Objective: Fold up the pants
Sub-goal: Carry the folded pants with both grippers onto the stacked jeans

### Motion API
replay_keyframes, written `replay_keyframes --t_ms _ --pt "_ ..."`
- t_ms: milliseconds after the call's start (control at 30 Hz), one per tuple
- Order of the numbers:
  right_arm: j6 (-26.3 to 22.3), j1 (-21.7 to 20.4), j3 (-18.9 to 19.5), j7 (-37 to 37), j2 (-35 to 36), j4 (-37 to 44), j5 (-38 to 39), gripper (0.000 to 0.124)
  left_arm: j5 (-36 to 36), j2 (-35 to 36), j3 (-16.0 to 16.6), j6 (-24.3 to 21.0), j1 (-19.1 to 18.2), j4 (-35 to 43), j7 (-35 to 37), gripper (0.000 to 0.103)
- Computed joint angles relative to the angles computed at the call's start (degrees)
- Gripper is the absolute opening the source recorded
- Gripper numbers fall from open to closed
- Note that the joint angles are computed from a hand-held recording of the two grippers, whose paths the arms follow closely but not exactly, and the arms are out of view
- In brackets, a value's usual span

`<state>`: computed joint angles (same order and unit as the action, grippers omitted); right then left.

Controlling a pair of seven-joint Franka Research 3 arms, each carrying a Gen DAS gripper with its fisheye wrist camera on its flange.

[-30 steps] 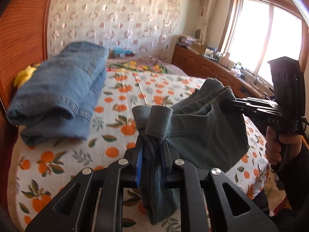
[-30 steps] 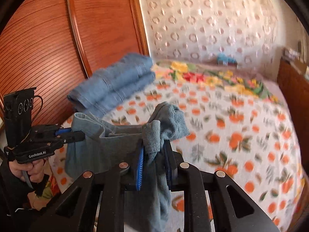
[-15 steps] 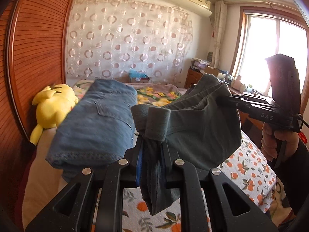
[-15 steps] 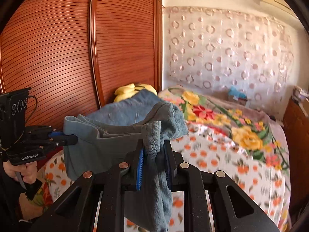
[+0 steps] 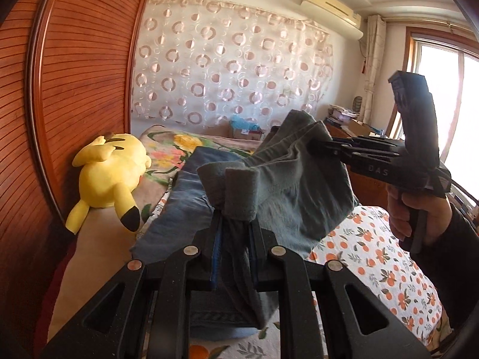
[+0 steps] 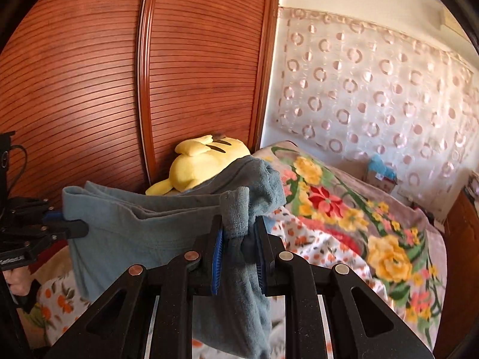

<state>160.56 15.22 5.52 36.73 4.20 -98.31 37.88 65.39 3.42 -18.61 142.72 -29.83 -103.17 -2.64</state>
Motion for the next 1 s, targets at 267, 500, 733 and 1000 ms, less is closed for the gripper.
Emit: replay_keyframes --t_ms 267,500,733,1000 --pt "-7.1 1.5 0.3 6.9 15.6 20.6 -13.3 0.019 -2.8 -1.3 0.4 1.7 1.7 -3.2 -0.7 0.016" --pt "-17.9 2.2 2.2 9.9 30.5 43.4 -17.1 0.019 -5.6 -2.6 0.2 2.4 3.1 -6.2 -1.6 0.016" --pt "-19.8 0.8 2.7 13.8 34.6 49.3 -15.9 0.026 -9.0 -3.6 0.0 3.2 3.9 -8.3 0.8 0.021" --pt "-9.0 -3.4 3.9 9.8 21.2 26.7 -9.3 0.028 -5.5 -5.4 -1.5 -1.8 3.9 -8.6 -1.3 0.052"
